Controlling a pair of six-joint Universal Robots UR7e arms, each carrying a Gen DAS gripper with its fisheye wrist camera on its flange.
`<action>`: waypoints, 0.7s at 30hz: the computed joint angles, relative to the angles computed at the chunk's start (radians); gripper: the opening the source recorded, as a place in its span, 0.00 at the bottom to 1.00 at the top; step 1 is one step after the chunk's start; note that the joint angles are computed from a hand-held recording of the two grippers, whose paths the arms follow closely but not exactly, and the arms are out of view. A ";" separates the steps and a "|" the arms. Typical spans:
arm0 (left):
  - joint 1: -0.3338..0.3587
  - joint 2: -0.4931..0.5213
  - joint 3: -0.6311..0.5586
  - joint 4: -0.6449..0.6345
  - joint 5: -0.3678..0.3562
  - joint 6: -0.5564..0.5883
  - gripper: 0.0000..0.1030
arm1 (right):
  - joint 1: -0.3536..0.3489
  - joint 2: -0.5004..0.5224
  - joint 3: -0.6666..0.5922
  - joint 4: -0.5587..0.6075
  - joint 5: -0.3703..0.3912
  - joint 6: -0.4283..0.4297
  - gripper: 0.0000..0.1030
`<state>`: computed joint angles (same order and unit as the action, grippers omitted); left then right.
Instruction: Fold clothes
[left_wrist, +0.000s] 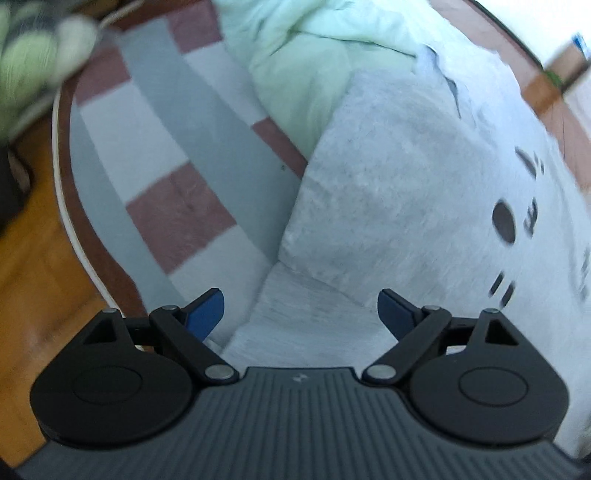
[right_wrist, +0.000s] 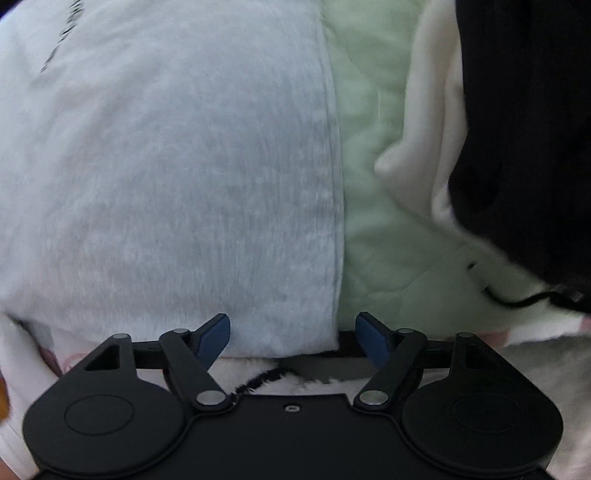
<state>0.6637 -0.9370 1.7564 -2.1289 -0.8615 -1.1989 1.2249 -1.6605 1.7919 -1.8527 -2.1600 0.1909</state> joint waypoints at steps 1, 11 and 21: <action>0.000 -0.007 0.008 -0.014 0.005 -0.006 0.88 | -0.011 -0.008 0.007 -0.014 0.033 -0.001 0.69; -0.004 -0.041 0.084 -0.091 0.049 0.078 0.89 | -0.066 -0.145 0.102 -0.260 0.364 -0.171 0.16; 0.014 -0.028 0.082 -0.183 -0.149 0.219 0.06 | -0.010 -0.162 0.153 -0.481 0.295 -0.266 0.17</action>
